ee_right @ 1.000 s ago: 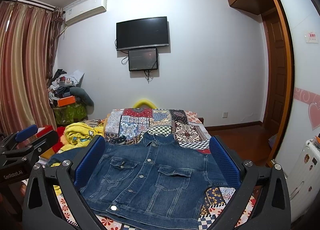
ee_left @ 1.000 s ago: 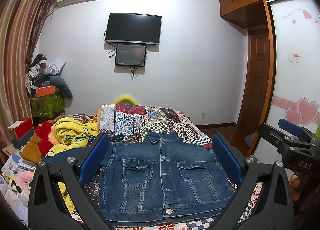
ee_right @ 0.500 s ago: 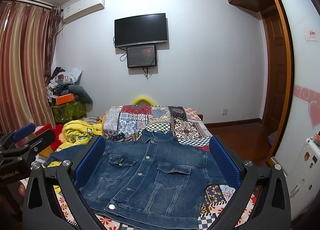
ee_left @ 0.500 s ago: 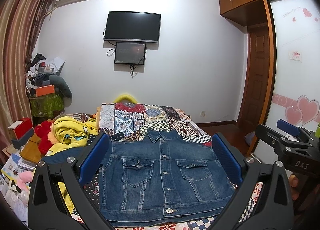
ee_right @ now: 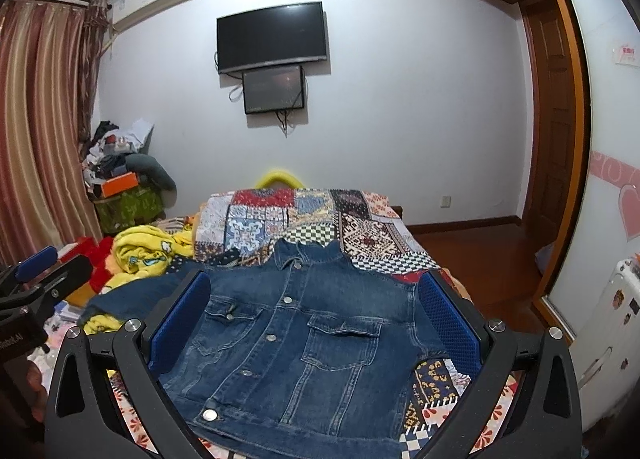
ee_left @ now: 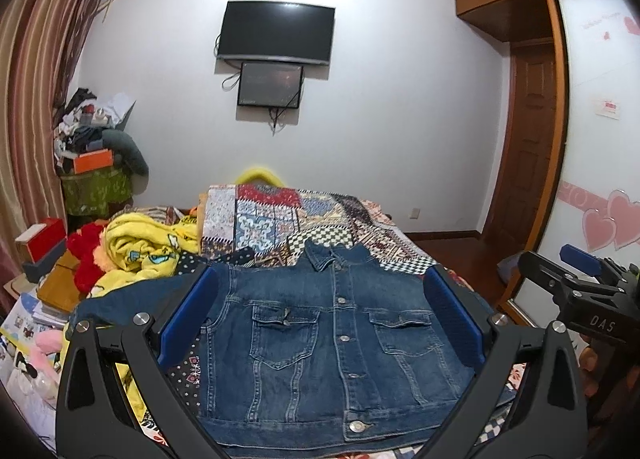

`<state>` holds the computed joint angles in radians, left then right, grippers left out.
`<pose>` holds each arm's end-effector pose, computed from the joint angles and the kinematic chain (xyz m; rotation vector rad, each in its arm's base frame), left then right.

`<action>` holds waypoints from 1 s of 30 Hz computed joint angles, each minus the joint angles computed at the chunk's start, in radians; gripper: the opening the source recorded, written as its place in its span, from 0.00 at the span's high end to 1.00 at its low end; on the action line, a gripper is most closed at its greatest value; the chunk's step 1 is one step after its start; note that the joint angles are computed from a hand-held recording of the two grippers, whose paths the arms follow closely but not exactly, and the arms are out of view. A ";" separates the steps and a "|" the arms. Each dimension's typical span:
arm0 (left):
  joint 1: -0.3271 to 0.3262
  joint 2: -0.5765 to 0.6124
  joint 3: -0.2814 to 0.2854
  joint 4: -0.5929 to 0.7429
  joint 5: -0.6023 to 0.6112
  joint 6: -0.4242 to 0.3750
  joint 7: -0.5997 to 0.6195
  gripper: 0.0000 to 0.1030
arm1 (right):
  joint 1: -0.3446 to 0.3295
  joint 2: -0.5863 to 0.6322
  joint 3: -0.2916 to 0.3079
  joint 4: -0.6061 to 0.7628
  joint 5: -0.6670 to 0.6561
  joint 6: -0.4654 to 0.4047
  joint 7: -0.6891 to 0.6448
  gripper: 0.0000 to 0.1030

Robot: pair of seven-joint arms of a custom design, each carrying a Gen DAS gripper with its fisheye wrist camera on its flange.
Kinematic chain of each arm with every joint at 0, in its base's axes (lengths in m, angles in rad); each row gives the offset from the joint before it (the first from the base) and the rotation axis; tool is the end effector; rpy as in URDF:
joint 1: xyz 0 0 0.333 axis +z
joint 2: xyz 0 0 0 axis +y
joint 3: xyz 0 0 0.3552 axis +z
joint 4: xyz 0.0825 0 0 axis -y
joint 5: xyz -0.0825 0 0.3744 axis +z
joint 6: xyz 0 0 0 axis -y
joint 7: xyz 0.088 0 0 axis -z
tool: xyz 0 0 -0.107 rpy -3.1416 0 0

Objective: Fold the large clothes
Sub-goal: 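Grasp the denim jacket sleeve with the left gripper and lift it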

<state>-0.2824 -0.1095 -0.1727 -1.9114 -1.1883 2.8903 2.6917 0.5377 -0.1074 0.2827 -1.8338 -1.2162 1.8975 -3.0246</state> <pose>0.5191 -0.2001 0.6823 -1.0709 1.9772 -1.5016 0.4117 0.3548 0.6748 -1.0763 1.8775 -1.2538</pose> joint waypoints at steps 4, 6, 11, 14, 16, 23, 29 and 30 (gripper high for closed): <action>0.026 0.076 -0.013 0.049 0.136 0.015 -0.137 0.00 | -0.019 0.015 -0.027 0.004 0.035 0.026 -0.026 0.00; 0.042 0.113 -0.019 0.072 0.215 0.030 -0.227 0.00 | -0.035 0.021 -0.047 0.001 0.059 0.061 -0.039 0.00; 0.078 0.228 -0.014 0.151 0.502 0.055 -0.491 0.00 | -0.080 0.036 -0.090 -0.007 0.130 0.159 -0.065 0.00; 0.098 0.301 0.004 0.221 0.632 0.035 -0.599 0.00 | -0.109 0.052 -0.115 -0.002 0.176 0.213 -0.088 0.00; 0.096 0.361 0.039 0.281 0.735 0.030 -0.697 0.00 | -0.128 0.063 -0.130 0.002 0.201 0.245 -0.112 0.00; 0.191 0.602 0.048 0.618 0.864 -0.256 -0.878 0.00 | -0.173 0.118 -0.169 0.057 0.269 0.287 -0.241 0.00; 0.277 0.828 0.010 0.946 0.860 -0.588 -0.996 0.00 | -0.193 0.194 -0.203 0.105 0.364 0.327 -0.367 0.00; 0.287 0.853 0.001 0.974 0.857 -0.618 -1.003 0.00 | -0.199 0.207 -0.210 0.111 0.392 0.341 -0.396 0.00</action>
<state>0.0041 0.7433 -0.1721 -0.9370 -0.3309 2.2721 1.6891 0.3391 0.0994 0.0725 -1.7227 -0.8244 2.2384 -3.4210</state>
